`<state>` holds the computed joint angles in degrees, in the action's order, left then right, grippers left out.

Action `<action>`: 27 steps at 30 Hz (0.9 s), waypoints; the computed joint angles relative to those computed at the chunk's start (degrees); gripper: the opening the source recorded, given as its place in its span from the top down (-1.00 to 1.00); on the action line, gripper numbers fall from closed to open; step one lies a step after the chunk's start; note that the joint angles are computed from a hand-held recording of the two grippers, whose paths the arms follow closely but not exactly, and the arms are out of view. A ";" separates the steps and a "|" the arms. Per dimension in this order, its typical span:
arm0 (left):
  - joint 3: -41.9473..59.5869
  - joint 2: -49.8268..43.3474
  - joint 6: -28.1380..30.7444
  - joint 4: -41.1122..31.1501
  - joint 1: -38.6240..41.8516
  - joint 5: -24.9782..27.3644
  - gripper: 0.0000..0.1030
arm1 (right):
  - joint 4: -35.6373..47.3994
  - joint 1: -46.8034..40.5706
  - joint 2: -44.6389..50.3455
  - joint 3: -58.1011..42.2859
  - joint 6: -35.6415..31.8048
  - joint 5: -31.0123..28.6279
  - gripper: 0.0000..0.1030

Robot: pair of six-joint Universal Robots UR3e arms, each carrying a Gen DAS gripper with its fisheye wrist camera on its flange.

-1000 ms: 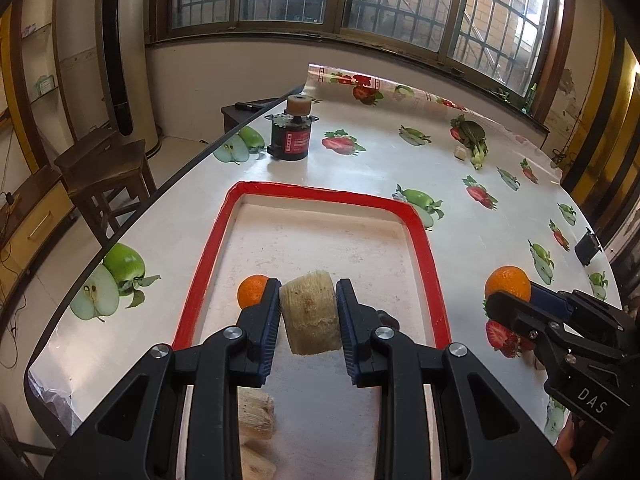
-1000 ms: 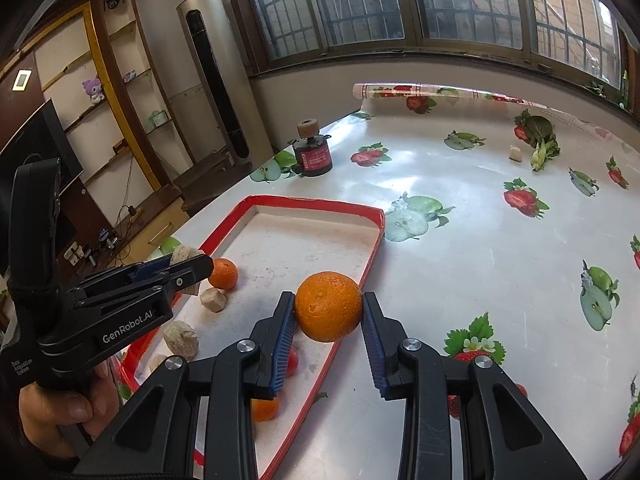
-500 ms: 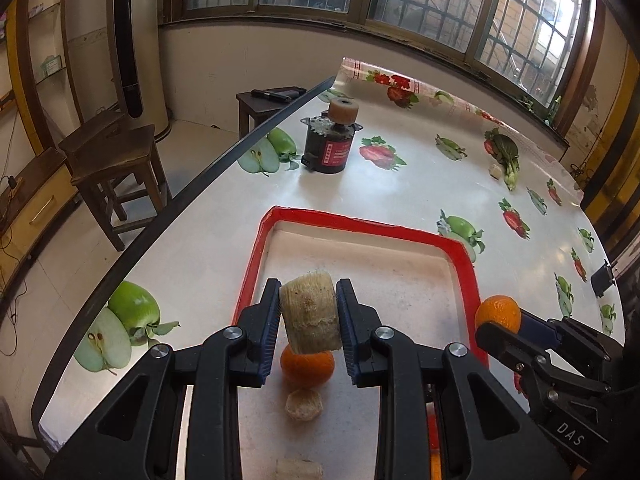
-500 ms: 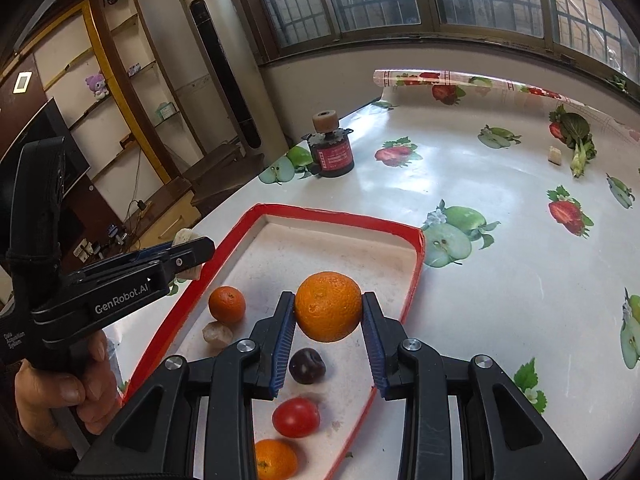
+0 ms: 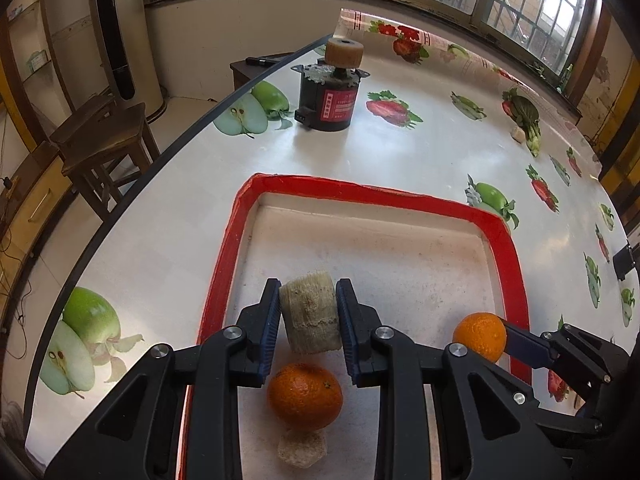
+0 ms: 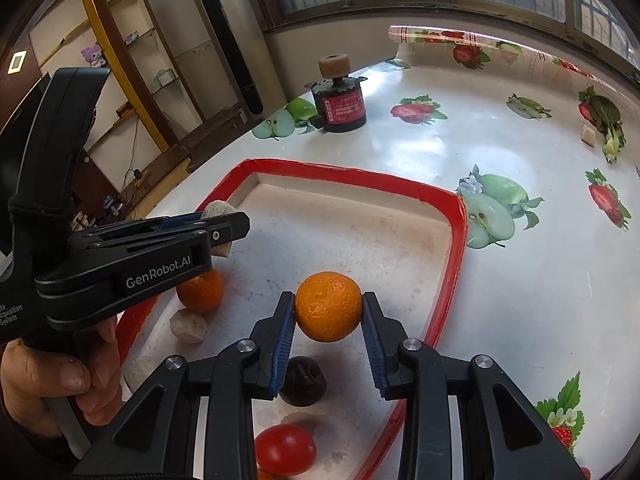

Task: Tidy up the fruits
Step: 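Carry the beige cork and orange over the tray with both grippers, then open both grippers to release the cork and orange into the tray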

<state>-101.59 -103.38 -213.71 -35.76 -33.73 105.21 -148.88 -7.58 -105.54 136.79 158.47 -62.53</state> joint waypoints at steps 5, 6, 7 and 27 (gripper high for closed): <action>0.47 -0.87 -0.33 -1.44 0.79 -1.35 0.51 | -2.08 1.41 3.02 -0.61 0.60 -1.35 0.35; 0.65 -0.83 -0.73 -2.08 0.86 -1.16 0.51 | -2.32 1.65 3.57 -0.79 0.73 -1.59 0.34; 0.60 -0.73 -0.95 -2.32 1.03 -1.23 0.51 | -2.58 1.83 4.08 -0.88 0.87 -1.80 0.33; -3.76 7.75 -7.36 -3.81 -3.57 3.10 0.02 | 16.39 -6.93 -20.80 3.38 -7.23 2.62 -0.17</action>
